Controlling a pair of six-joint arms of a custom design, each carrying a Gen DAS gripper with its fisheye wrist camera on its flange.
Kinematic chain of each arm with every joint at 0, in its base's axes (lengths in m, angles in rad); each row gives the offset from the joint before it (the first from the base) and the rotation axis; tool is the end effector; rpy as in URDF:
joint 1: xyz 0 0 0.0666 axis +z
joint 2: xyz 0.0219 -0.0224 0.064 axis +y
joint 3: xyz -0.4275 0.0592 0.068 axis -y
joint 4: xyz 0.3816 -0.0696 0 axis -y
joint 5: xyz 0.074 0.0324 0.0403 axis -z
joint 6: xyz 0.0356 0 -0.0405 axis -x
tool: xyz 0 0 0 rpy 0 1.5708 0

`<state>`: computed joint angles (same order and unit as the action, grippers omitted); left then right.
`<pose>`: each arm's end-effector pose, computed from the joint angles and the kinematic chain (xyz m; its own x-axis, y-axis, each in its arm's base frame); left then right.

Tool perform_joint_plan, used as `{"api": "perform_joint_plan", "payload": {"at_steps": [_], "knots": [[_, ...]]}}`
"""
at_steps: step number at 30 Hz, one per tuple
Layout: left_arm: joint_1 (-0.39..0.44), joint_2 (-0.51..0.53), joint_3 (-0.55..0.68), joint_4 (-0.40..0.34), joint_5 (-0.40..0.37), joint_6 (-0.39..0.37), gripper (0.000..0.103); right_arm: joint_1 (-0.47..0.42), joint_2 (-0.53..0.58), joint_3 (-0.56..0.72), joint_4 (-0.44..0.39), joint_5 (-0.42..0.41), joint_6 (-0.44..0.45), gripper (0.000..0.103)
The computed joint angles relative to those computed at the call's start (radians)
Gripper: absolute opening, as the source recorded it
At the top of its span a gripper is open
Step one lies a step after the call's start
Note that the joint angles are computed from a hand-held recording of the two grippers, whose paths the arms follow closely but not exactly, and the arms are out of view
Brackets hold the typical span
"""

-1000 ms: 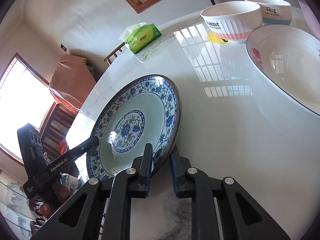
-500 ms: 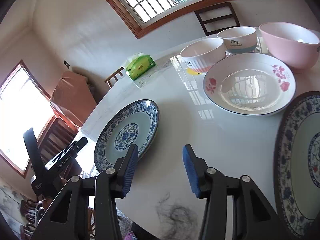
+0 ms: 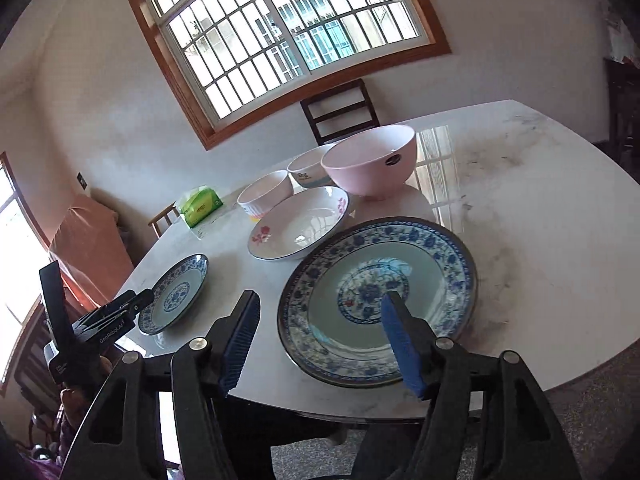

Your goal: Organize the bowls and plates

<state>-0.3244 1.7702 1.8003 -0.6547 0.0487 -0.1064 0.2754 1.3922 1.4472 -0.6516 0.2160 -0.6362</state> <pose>0.6092 -0.2071 0.4834 -0.5134 0.2845 -0.8096 0.4126 0.9091 0.0578 0.4677 0.1238 0.5231 -0.4913 0.4642 -0.7369 0.2448 0.8856 0.3946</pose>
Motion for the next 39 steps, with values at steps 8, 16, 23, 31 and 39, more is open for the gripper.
{"api": "perform_joint_plan", "payload": {"at_steps": [8, 16, 23, 31, 39], "knots": [[-0.066, 0.112, 0.172, -0.245, 0.189, 0.009, 0.053, -0.084, -0.071, -0.098, -0.010, -0.016, -0.038, 0.068], [-0.098, 0.198, 0.297, -0.357, 0.231, 0.036, 0.053, -0.151, -0.066, -0.152, 0.048, -0.117, -0.066, 0.069], [-0.081, 0.311, 0.471, -0.535, 0.352, 0.080, 0.053, -0.210, -0.033, -0.166, 0.092, -0.226, -0.099, 0.069], [-0.082, 0.403, 0.630, -0.662, 0.389, 0.089, 0.053, -0.267, 0.038, -0.124, 0.111, -0.362, -0.096, 0.069], [-0.065, 0.470, 0.728, -0.753, 0.464, 0.174, 0.052, -0.294, 0.090, -0.092, 0.116, -0.475, -0.088, 0.059]]}}
